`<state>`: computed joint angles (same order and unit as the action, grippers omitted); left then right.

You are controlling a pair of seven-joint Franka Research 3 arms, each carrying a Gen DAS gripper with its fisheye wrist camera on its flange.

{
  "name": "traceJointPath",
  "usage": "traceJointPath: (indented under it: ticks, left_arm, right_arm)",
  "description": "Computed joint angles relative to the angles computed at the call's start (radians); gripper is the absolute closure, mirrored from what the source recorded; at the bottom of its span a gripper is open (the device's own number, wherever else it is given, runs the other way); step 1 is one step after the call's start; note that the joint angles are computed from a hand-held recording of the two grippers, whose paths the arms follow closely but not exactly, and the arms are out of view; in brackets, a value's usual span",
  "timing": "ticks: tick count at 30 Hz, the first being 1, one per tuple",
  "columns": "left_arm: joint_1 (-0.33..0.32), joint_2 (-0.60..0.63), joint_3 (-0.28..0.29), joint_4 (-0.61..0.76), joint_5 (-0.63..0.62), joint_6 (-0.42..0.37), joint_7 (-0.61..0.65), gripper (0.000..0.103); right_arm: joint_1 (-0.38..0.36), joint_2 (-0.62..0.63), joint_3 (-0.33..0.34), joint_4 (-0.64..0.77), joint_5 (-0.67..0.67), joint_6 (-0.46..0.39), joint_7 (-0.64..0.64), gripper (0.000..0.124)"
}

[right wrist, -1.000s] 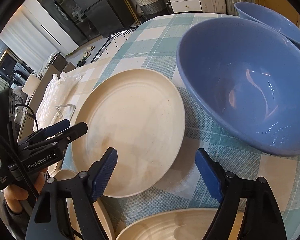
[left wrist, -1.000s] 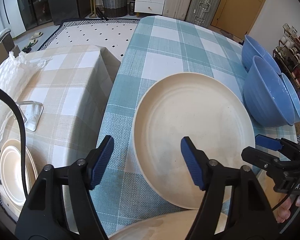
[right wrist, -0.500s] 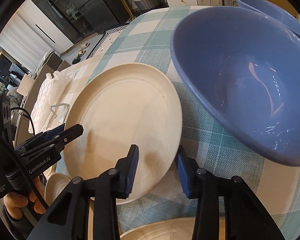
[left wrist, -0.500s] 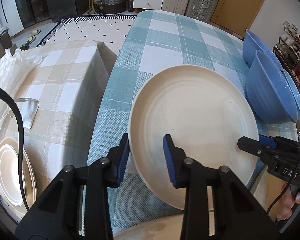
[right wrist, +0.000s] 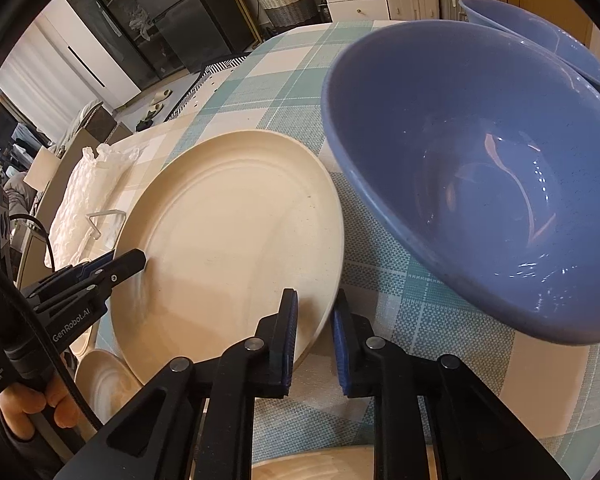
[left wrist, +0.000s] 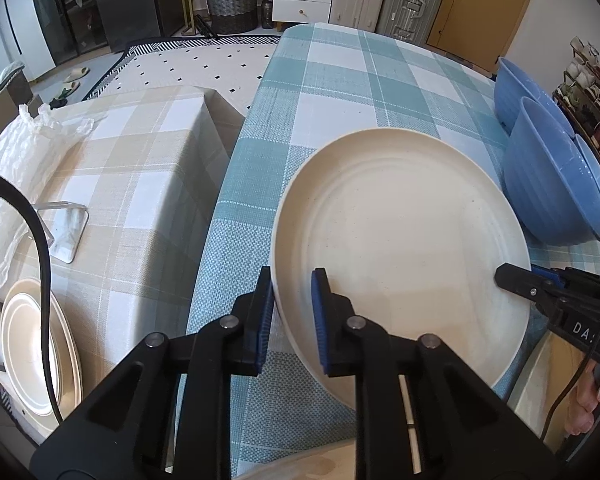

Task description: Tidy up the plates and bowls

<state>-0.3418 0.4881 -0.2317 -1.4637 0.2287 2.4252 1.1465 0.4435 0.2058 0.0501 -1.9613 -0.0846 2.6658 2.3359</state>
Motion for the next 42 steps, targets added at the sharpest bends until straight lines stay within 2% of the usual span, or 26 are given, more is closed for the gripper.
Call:
traceJointPath:
  ticks: [4,21,25,33,42]
  left_arm:
    - [-0.002,-0.014,0.004,-0.018,0.011,0.015,-0.005,0.093]
    - [0.003,-0.132,0.011,-0.132,0.058,0.105,-0.071,0.093]
    - [0.001,-0.181,0.011,-0.172,0.082,0.120,-0.097,0.093]
    - [-0.013,-0.273,0.000,-0.243,0.142,0.111,-0.149,0.092]
    - [-0.039,-0.334,-0.024,-0.286,0.190,0.080,-0.205,0.091]
  right_arm:
    - [0.010,-0.005,-0.011,-0.005,-0.030,0.012,0.037,0.108]
    - [0.019,-0.094,-0.002,-0.056,-0.208,0.048,0.155,0.108]
    - [0.009,-0.124,0.014,-0.071,-0.245,0.054,0.179,0.108]
    - [-0.029,-0.220,0.059,-0.156,-0.234,0.093,0.184,0.108]
    - [-0.088,-0.343,0.129,-0.258,-0.275,0.092,0.230,0.108]
